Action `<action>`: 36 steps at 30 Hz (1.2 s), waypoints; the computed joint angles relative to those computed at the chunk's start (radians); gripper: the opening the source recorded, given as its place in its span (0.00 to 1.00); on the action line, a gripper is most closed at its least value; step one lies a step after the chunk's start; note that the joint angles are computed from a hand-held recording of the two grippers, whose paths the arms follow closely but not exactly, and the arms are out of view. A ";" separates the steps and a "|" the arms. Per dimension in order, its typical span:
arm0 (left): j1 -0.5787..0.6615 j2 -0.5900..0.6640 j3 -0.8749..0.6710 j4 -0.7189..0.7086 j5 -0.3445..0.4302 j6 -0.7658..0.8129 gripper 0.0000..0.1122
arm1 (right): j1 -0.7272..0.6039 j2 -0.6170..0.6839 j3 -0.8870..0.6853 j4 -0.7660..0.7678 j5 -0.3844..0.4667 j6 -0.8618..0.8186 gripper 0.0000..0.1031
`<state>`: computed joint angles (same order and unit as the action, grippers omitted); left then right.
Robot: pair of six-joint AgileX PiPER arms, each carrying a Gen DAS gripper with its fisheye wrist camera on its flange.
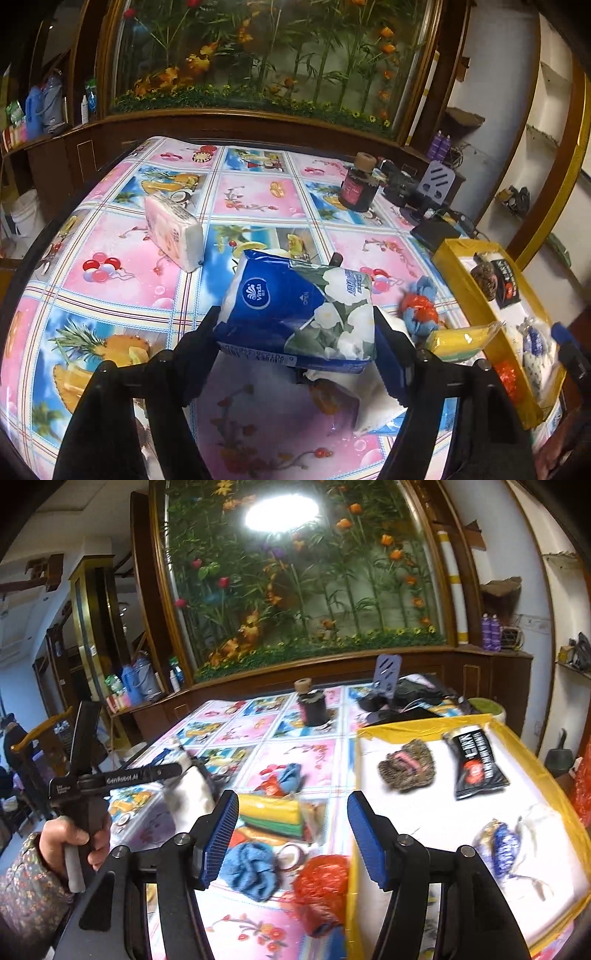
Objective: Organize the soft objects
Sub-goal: 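Grasp another white cloth from the pile with the right gripper and lift it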
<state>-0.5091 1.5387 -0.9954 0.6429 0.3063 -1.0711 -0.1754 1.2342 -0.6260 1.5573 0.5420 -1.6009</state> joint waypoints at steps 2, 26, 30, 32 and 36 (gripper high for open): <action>-0.008 -0.044 0.028 0.080 -0.010 -0.080 0.67 | 0.039 0.012 -0.011 -0.018 -0.001 0.028 0.63; 0.027 -0.131 0.063 0.121 -0.004 -0.151 0.67 | 0.410 0.515 -0.515 -0.449 0.019 0.551 0.09; 0.026 -0.133 0.067 0.114 -0.012 -0.151 0.67 | 0.346 0.407 -0.399 -0.177 0.019 0.293 0.10; 0.012 -0.133 0.071 0.154 -0.012 -0.188 0.67 | 0.306 0.373 -0.354 -0.068 0.013 0.203 0.09; -0.030 -0.126 0.075 0.258 -0.006 -0.276 0.67 | 0.229 0.369 -0.346 -0.018 0.059 0.196 0.09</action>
<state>-0.5393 1.4124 -0.9209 0.9006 0.3005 -1.3473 0.0534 1.6034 -0.9716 1.5390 0.6015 -1.4048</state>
